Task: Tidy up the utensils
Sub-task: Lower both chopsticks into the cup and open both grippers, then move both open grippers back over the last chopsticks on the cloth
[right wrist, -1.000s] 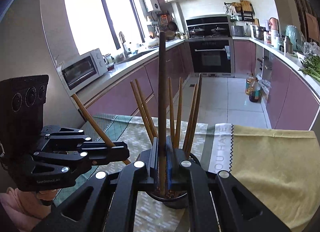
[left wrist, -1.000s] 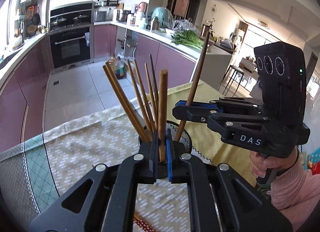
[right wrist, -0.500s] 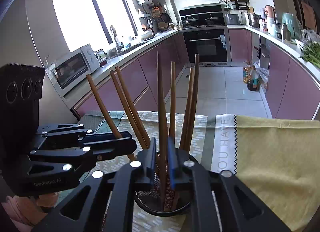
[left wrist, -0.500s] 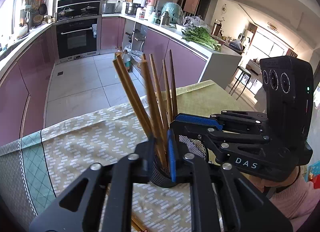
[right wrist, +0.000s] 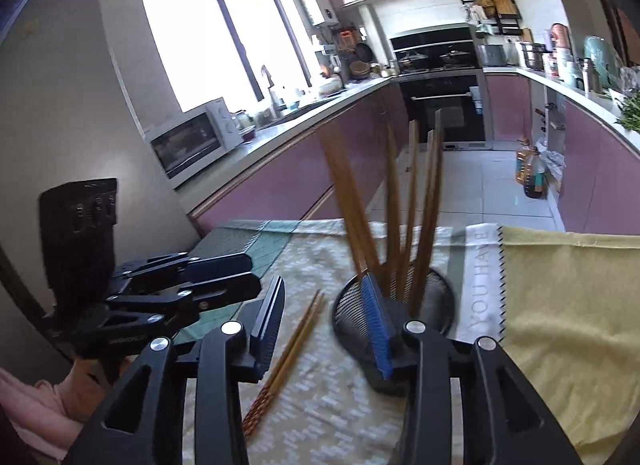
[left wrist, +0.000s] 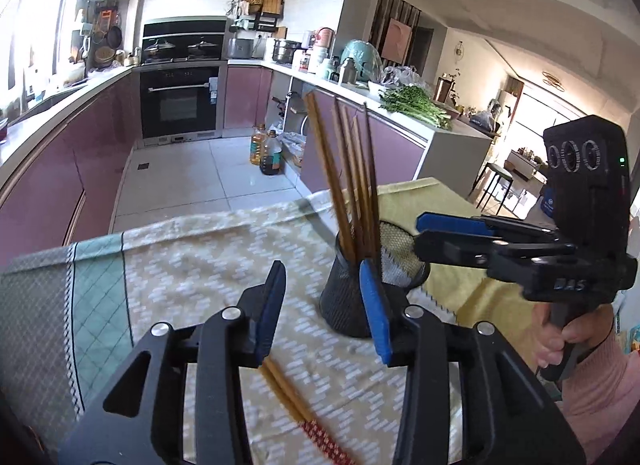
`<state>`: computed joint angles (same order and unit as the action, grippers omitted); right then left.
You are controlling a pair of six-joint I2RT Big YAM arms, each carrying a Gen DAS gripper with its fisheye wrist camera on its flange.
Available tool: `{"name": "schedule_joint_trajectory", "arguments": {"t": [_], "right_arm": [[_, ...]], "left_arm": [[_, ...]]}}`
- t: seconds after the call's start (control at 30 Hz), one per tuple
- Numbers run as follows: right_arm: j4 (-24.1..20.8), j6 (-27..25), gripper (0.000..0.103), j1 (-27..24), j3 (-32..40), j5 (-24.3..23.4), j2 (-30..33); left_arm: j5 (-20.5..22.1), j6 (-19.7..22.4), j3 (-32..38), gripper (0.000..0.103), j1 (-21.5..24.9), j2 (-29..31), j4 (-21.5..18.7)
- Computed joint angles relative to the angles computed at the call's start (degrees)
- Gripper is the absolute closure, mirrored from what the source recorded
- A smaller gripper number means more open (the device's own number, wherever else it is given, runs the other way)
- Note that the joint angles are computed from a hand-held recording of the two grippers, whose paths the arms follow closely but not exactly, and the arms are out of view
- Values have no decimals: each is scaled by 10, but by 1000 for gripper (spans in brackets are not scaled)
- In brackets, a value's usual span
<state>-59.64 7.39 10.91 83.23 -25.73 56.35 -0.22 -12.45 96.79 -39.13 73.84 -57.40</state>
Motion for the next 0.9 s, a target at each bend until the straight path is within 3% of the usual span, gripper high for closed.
{"name": "schedule_joint_trajectory", "arguments": {"t": [0.2,0.47,0.9], "right_arm": [[-12,-4,63,54,-38,-3,-19],[-27,26,63,108,-76,8,0],[-39,49,63,136,-106,60,5]], "left_arm": [[0,-21,-77,65,15,-50,-1],[14,-48,-148,65,30,-77,-12],[12,-76,-193,65,28,-90,-33]]}}
